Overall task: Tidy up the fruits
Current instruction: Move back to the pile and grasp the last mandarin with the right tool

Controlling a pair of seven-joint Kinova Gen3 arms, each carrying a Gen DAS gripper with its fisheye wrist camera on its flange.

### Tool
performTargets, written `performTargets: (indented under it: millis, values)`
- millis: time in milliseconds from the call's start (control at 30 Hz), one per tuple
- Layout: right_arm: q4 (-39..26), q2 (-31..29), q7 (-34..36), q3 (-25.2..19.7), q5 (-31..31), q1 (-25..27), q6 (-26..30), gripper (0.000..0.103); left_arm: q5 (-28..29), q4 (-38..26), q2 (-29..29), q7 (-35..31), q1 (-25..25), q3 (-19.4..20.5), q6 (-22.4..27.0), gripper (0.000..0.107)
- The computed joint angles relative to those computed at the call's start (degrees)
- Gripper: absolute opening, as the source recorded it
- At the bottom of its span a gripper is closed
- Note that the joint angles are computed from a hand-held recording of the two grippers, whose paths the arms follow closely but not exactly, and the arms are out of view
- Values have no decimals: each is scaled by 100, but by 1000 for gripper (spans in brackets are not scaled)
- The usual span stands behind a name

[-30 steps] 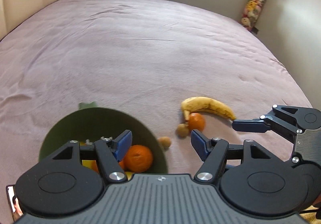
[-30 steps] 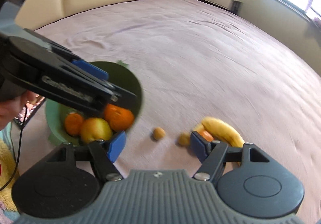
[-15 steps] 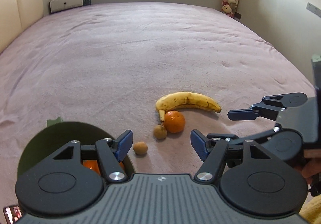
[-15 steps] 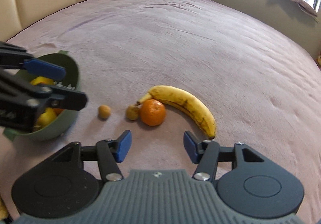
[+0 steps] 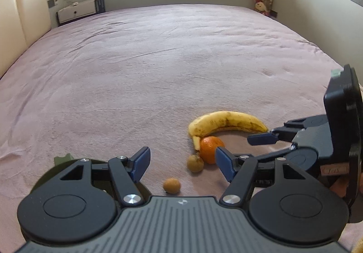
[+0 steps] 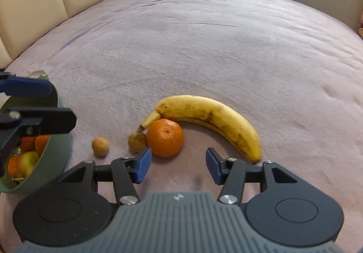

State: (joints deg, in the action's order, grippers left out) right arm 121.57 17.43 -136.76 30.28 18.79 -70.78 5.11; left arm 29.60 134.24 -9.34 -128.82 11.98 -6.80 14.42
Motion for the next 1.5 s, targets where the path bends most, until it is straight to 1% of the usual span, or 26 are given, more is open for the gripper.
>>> performTargets:
  millis: [33, 200, 267, 367, 433, 500, 600, 667, 733, 767, 833, 967, 1067, 1133, 1300, 1500]
  values:
    - [-52, 39, 86, -220, -16, 212, -22, 51, 7, -20, 23, 9, -16, -21, -3, 78]
    - [-301, 287, 563, -970, -295, 1013, -114, 51, 54, -119, 185, -43, -118, -34, 3, 78]
    - [-434, 417, 811, -1064, -328, 1121, -75, 51, -77, -164, 265, 65, -258, 106, 28, 78]
    - [-574, 500, 1233, -1663, -500, 1720, -135, 51, -249, -219, 366, 201, -386, 289, 28, 78]
    - [-700, 580, 1453, -1935, -644, 1989, -81, 51, -229, -247, 412, 190, -408, 336, 27, 78]
    - [-760, 634, 1593, -2091, -810, 2163, -111, 51, -203, -278, 456, 172, -444, 369, 44, 78]
    - [-849, 689, 1825, -2467, -1043, 2550, -92, 51, -357, -297, 497, 354, -546, 498, 39, 78]
    - [-860, 692, 1955, -2660, -1174, 2747, -80, 51, -364, -309, 519, 387, -570, 521, 53, 78]
    - [-859, 699, 2072, -2842, -1290, 2927, -103, 46, -341, -310, 536, 386, -579, 538, 52, 78]
    - [-832, 688, 2125, -2902, -1347, 2987, -133, 46, -337, -322, 546, 384, -586, 545, 62, 78]
    - [-837, 691, 2180, -2803, -1428, 2886, -130, 45, -387, -341, 555, 451, -613, 588, 86, 78]
    - [-840, 681, 2261, -2803, -1571, 2891, -110, 45, -433, -372, 561, 490, -640, 610, 131, 78]
    - [-878, 645, 2298, -2808, -1618, 2876, 16, 44, -288, -395, 557, 321, -629, 562, 202, 78]
    - [-920, 615, 2281, -2729, -1589, 2783, 156, 44, -215, -432, 559, 207, -641, 545, 300, 77]
    - [-987, 527, 1984, -2467, -1371, 2501, 448, 44, -147, -532, 601, 133, -726, 592, 520, 71]
    - [-906, 299, 1498, -2295, -894, 2288, 701, 44, 203, -605, 595, -192, -787, 577, 804, 60]
